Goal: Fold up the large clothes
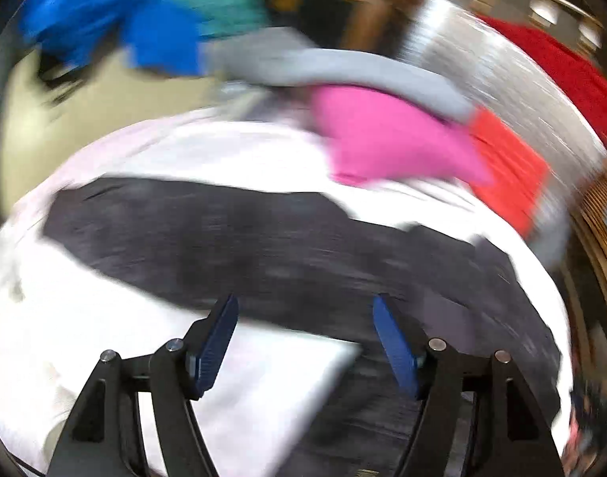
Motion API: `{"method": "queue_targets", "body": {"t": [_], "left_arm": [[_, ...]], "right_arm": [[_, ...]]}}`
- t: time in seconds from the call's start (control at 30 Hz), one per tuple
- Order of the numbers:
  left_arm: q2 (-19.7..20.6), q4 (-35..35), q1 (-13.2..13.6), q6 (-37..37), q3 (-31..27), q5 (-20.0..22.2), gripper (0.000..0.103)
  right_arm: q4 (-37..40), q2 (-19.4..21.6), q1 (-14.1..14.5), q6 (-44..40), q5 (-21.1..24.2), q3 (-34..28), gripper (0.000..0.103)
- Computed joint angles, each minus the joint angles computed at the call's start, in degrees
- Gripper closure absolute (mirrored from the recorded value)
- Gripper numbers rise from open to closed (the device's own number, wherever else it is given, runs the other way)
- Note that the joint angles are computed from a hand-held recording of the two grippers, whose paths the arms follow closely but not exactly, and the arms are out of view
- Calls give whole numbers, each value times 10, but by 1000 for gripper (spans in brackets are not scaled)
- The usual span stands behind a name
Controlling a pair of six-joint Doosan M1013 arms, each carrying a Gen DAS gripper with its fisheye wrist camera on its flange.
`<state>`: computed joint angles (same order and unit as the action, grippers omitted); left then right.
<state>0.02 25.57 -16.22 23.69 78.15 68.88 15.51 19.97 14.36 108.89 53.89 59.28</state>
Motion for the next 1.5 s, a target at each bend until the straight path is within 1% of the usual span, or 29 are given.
{"method": "queue_targets", "body": {"t": [0.07, 0.1, 0.13, 0.17, 0.23, 0.3, 0.33, 0.37, 0.43, 0.47, 0.53, 0.57, 0.6, 0.63, 0.7, 0.73, 0.8, 0.87, 0.93, 1.03, 1.1, 1.13, 1.17, 1.23, 1.27, 1.3, 1.4, 1.5], "left_arm": [[-10, -6, 25, -41, 20, 29, 32], [-13, -12, 36, -60, 29, 34, 32], [-22, -24, 53, -87, 47, 32, 32], [-24, -30, 60, -103, 56, 25, 32], [-33, -59, 82, -116, 78, 8, 32], [-37, -101, 107, -104, 93, -13, 32], [-38, -123, 121, -105, 102, -31, 32], [-39, -134, 127, -110, 106, -43, 32], [-43, -171, 148, -111, 123, -86, 32], [-43, -174, 153, -119, 126, -98, 32], [-47, -143, 151, -156, 134, -125, 33], [-49, -142, 152, -163, 137, -139, 40], [-47, -142, 153, -168, 136, -143, 51], [-44, -138, 154, -170, 134, -140, 57], [-35, -118, 151, -180, 127, -130, 76], [-33, -109, 149, -185, 124, -130, 80], [-33, -103, 149, -185, 124, -135, 90], [-31, -60, 136, -199, 117, -134, 92], [-26, 0, 113, -195, 100, -122, 93], [-7, 75, 75, -141, 59, -123, 95], [1, 112, 45, -103, 39, -145, 95], [4, 127, 26, -78, 30, -172, 95], [5, 129, 16, -58, 26, -194, 95], [15, 102, -9, 12, 11, -246, 95], [21, 85, -18, 44, 3, -259, 95], [30, 56, -30, 93, -7, -269, 95], [54, -29, -54, 200, -30, -278, 95], [81, -119, -71, 293, -50, -263, 95]], "right_arm": [[0, 8, 11, -16, 27, -9, 65], [-10, 18, 18, -22, 53, -21, 65], [-22, 29, 24, -21, 83, -34, 65], [-31, 41, 28, -18, 114, -48, 65], [-31, 52, 29, -12, 147, -56, 65], [-28, 51, 27, -2, 142, -54, 64], [-20, 52, 25, 0, 143, -55, 64], [-11, 52, 22, 3, 144, -55, 64], [9, 53, 15, 6, 142, -52, 64], [14, 53, 12, 4, 145, -53, 64], [16, 53, 11, 2, 148, -53, 64], [15, 54, 12, 1, 150, -54, 64], [13, 54, 12, -1, 152, -55, 64], [8, 55, 15, 0, 153, -57, 64], [4, 56, 16, -2, 156, -58, 64], [4, 57, 16, -2, 158, -60, 64], [8, 60, 16, 2, 162, -66, 64], [20, 60, 12, 7, 162, -66, 64], [34, 57, 7, 11, 160, -61, 64], [57, 47, -1, 21, 142, -48, 64], [55, 39, -5, 31, 121, -38, 64], [54, 36, -6, 36, 112, -35, 64], [56, 30, -9, 43, 98, -27, 64], [61, 26, -13, 53, 83, -20, 64], [63, 22, -16, 59, 74, -14, 64], [64, 20, -18, 63, 69, -11, 64], [65, 17, -22, 72, 62, -4, 64], [66, 15, -27, 79, 62, 0, 64]]}}
